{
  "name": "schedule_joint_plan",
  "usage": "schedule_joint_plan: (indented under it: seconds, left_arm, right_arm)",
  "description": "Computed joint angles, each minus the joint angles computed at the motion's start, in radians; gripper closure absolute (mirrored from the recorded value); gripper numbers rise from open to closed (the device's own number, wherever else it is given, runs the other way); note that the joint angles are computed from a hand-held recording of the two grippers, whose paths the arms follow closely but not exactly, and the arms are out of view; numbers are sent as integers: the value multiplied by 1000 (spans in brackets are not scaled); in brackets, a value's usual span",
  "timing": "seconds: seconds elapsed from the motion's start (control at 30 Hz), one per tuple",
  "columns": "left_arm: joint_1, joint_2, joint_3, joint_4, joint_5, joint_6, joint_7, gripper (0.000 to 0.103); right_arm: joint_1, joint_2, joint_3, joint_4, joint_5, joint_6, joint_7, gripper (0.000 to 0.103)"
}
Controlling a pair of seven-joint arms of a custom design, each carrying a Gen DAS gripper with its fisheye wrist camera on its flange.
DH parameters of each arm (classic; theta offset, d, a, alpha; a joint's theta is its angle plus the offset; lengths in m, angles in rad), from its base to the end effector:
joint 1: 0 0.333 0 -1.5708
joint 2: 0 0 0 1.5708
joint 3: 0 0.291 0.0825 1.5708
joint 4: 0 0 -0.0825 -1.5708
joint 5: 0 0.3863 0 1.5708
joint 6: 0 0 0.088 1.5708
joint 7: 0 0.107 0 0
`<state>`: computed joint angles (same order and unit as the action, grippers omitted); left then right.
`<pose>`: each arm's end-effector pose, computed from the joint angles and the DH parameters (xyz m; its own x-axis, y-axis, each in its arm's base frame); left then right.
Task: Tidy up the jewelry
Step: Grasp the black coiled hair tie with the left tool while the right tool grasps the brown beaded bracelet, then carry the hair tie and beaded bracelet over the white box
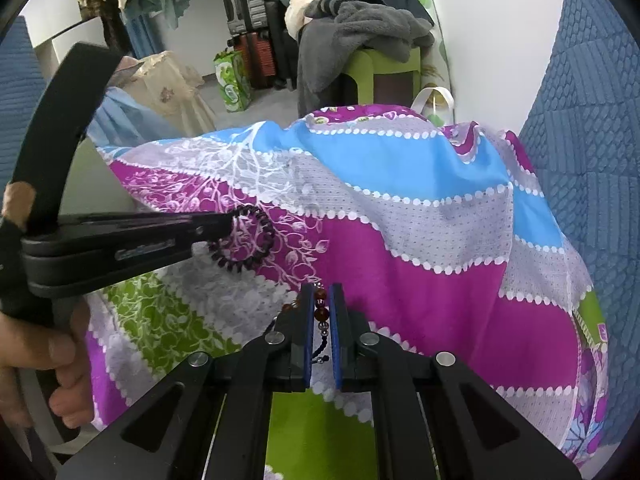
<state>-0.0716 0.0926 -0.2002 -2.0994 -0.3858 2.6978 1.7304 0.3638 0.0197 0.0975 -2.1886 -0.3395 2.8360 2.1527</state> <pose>0.5804 -0.1467 0.4053 -0.1782 -0.9513 0.2516 -0.8808 0.0402 -0.4717 0.5118 0.2735 0.4215 0.1941 -0.9779 -0.0771 -0.7919 -0.1099 -0.6007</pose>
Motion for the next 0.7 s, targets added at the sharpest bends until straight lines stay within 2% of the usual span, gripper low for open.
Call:
schedule_joint_plan:
  seconds: [0.17,0.27,0.47,0.7]
  left_arm:
    - [-1,-98,21,-84,-76,-23,66,94]
    - [-15,-156,49,-127,-121,-48,99,94]
    - [-46,-231,98,-171,-188,-97,140,94]
    - [-56,-336,151,-190,-188,-164,153,94]
  right_arm:
    - [7,-35,18,-25,72,-5,-33,98]
    - [9,-43,31,-16,34,-27,-6,98]
    - [11,-70,48,-11,41,-56,32,98]
    - [8,-103,70,36,8,-126,67,98]
